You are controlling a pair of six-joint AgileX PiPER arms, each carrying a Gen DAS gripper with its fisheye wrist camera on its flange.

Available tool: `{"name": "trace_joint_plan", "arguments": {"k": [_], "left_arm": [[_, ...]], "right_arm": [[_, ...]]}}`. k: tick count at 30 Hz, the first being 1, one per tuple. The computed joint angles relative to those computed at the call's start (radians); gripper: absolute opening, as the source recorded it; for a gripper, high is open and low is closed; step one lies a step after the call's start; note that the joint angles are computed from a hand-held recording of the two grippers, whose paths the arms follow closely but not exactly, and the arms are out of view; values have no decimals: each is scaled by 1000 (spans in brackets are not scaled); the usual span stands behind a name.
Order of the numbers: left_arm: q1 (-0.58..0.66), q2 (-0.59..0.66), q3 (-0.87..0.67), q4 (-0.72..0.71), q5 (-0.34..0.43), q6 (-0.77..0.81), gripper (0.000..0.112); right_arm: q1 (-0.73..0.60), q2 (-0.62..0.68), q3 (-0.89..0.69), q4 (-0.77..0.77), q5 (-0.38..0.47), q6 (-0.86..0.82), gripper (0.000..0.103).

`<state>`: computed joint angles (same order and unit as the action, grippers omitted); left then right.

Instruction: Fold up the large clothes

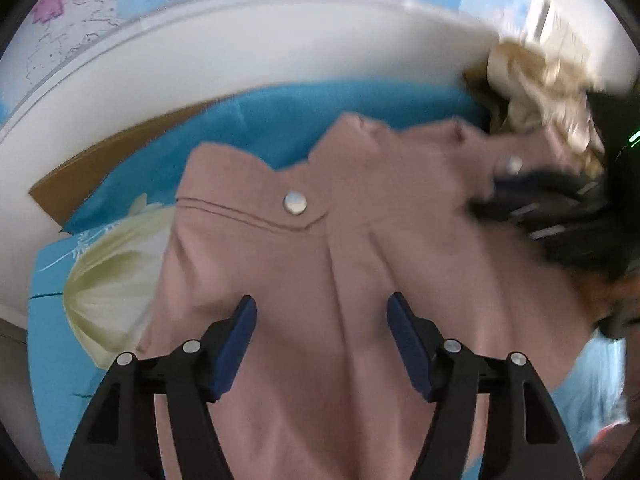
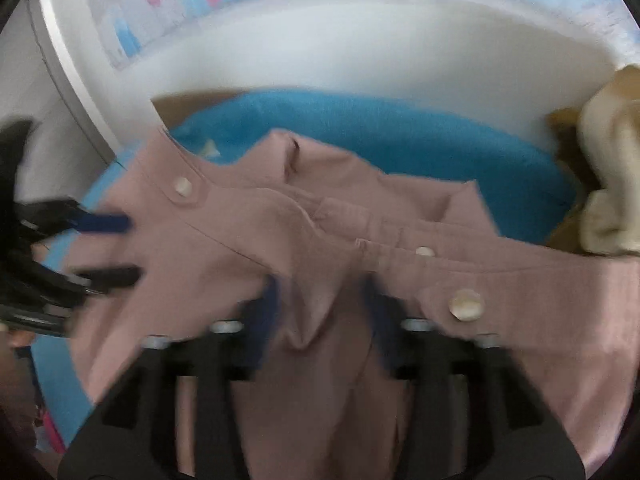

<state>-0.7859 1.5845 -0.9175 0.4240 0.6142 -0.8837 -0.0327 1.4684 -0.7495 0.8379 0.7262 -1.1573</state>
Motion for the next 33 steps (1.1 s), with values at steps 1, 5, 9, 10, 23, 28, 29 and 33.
{"name": "trace_joint_plan", "arguments": {"k": [1,5,9,10,23,28,29,33], "left_arm": [[-2,10,11,15,-10,-11,65],[17,26,30,75,-42,-76,57],[70,36,35,69,-77,-94,52],[84,43,30,63,-83,-93,50],[53,-66,70,201,-72,-210,57],[108,-2,47,152,-82,-150,57],[132,22,50,143,-98,-147,57],[197,30,97,88,-192,-112,56]], "right_arm": [[-69,-44,9,20,75,-57,53],[-314,-165,30,25,242,-190,52],[-364,-135,46,-59,95,-160,44],[-375,-71,37,-81,56,-141,29],[-505,-116,43,-17,156,-255,33],[-339,109,-114,-80,18,-32,27],[-304,161,-147,-120,17,46,27],[-295,235,-234,-155,87,136,27]]}}
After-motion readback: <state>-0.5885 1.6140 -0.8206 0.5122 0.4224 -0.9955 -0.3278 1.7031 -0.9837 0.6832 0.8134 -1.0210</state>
